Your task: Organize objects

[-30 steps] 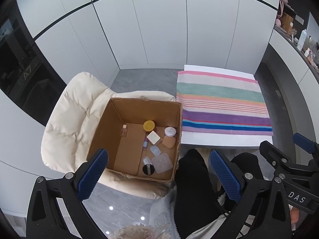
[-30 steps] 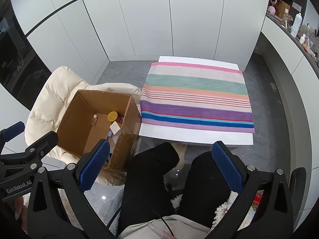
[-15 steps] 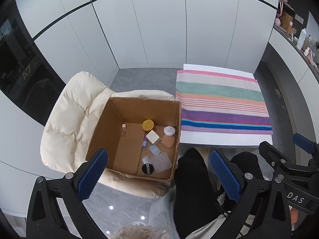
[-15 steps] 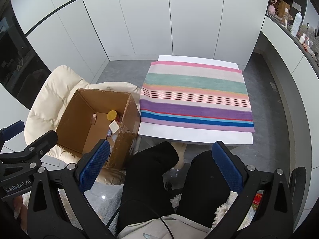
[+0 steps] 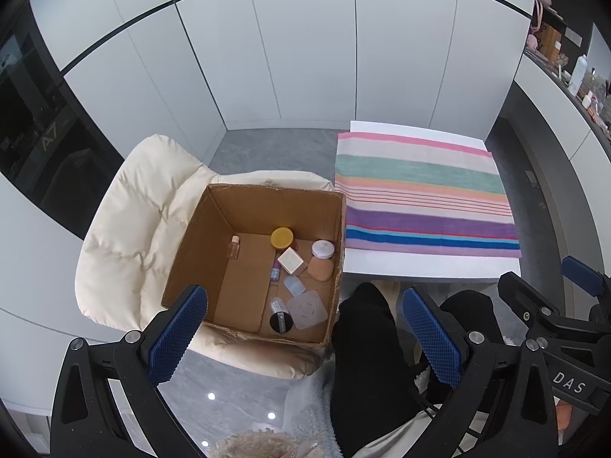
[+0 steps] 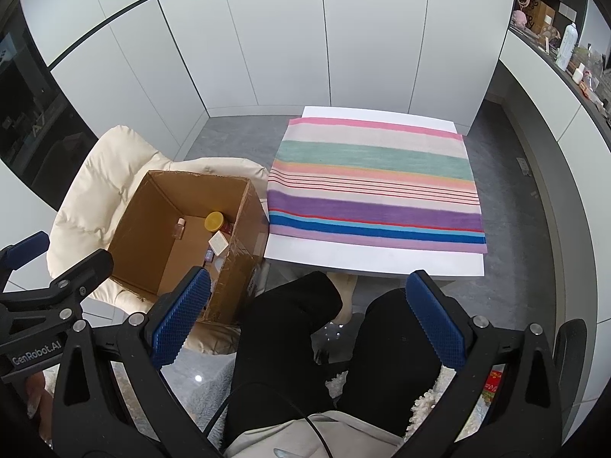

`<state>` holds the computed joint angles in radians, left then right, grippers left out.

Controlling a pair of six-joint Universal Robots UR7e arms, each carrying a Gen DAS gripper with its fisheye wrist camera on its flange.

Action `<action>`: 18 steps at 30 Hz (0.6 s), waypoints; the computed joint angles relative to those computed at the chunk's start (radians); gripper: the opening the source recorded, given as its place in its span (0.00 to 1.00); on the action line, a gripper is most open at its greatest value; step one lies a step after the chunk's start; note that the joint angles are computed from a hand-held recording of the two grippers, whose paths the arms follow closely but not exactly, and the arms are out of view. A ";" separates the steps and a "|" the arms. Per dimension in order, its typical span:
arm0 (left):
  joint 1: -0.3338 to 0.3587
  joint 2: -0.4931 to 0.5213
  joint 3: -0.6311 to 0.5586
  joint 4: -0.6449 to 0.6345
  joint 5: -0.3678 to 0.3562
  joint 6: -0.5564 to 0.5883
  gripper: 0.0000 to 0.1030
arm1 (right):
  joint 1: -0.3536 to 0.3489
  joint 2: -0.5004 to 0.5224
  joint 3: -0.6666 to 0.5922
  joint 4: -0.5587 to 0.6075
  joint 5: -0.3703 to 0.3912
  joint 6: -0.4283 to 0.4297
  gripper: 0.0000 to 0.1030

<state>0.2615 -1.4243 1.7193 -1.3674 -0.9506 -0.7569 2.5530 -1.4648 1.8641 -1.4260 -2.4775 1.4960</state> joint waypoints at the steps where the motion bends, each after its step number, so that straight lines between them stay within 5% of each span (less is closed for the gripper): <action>1: 0.000 0.000 0.001 -0.001 -0.001 -0.001 1.00 | 0.000 0.000 0.000 0.000 0.001 0.001 1.00; 18: -0.002 0.000 0.001 -0.005 -0.009 -0.005 1.00 | 0.002 0.014 -0.014 -0.002 -0.004 0.008 1.00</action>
<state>0.2591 -1.4239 1.7205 -1.3720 -0.9598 -0.7619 2.5553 -1.4505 1.8505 -1.4277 -2.4812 1.5038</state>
